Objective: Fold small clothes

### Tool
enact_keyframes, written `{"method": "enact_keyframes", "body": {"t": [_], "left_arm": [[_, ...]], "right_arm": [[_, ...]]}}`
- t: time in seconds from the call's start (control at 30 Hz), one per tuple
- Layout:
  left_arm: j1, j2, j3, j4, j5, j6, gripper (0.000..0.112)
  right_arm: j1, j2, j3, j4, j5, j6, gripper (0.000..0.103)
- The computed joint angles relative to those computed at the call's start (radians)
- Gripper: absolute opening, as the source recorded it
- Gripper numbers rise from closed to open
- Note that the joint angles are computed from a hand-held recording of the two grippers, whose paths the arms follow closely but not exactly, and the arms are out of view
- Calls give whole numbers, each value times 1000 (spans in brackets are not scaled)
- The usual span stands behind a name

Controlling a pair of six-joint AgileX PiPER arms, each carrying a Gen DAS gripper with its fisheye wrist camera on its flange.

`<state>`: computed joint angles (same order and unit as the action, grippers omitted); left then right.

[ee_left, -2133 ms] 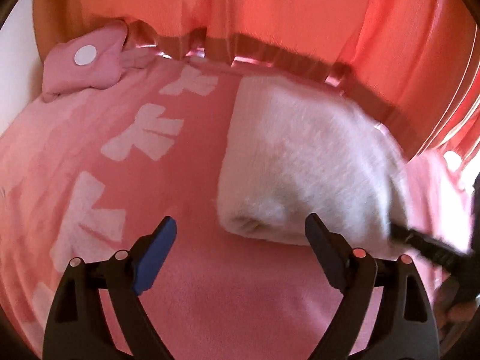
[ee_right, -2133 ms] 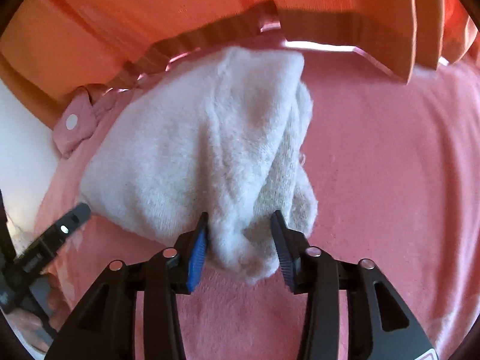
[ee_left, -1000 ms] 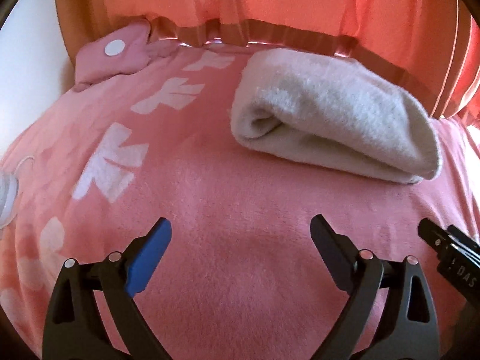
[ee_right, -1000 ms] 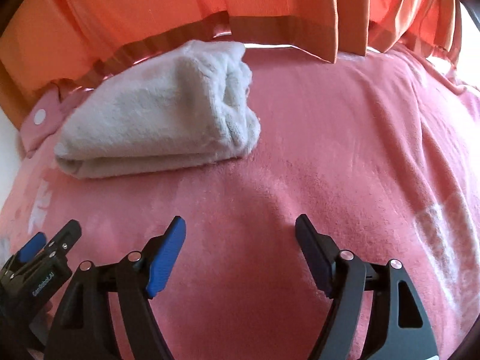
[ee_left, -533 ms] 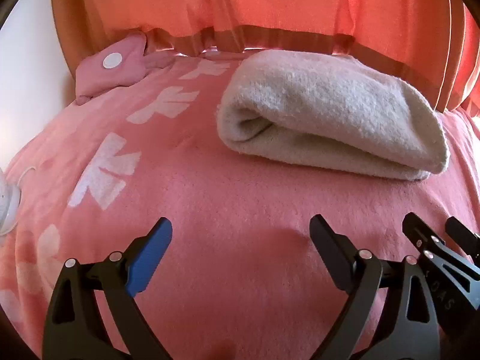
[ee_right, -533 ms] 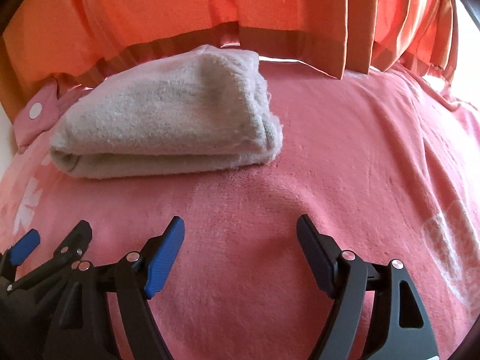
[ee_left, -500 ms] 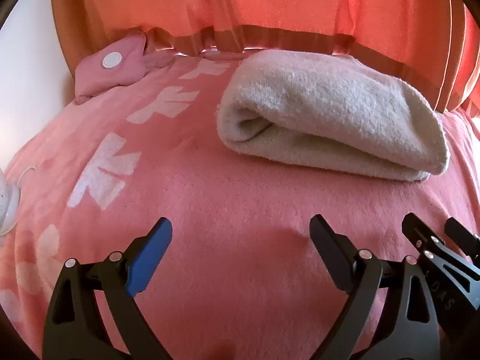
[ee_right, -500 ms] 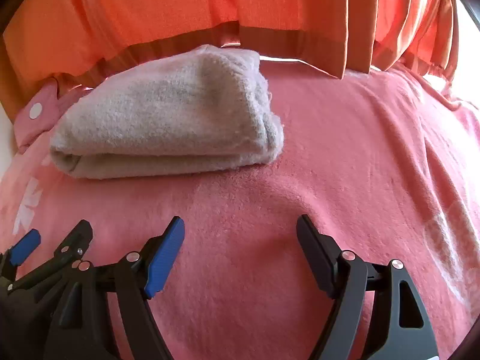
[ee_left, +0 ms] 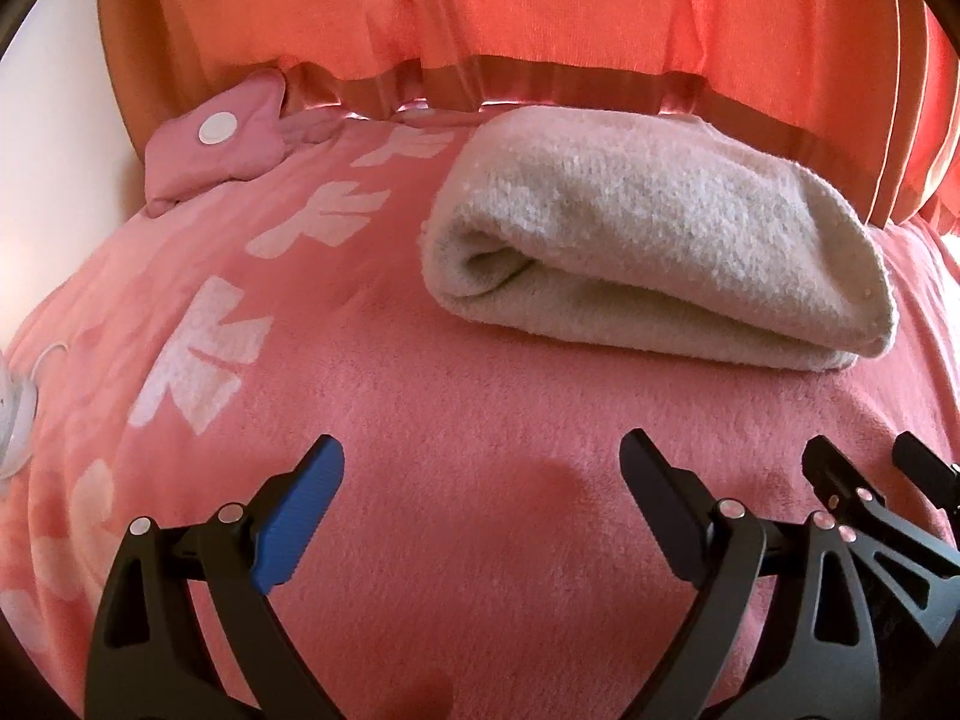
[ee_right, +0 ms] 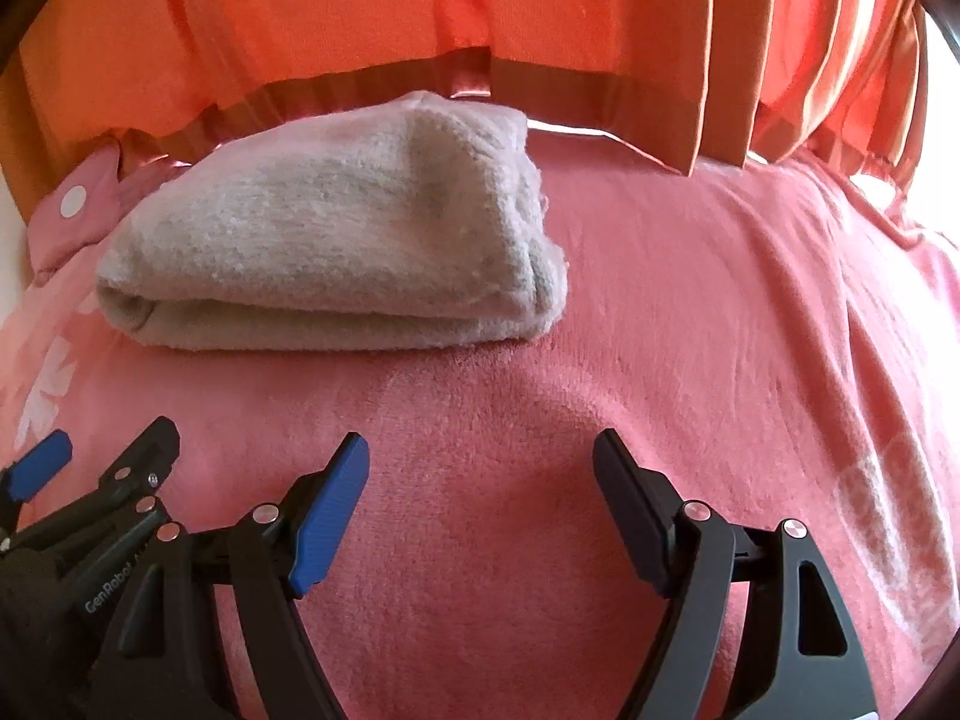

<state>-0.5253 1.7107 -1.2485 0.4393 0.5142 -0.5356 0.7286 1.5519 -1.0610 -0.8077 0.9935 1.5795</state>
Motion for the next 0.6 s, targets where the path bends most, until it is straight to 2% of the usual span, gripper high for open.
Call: {"method": "enact_keyframes", "body": {"t": [0.2,0.33,0.6], "left_arm": [[-9,0,5,39,3,-37,91],[-32,0,12,121,14,-111,91],[-27,2,8,108,13,-95,91]], "right_arm": [[1,5,-5,1,9,-2,75],[3,10,-8,-2,18,-4,75],[1,9,-3,-8,18,0,75]]}}
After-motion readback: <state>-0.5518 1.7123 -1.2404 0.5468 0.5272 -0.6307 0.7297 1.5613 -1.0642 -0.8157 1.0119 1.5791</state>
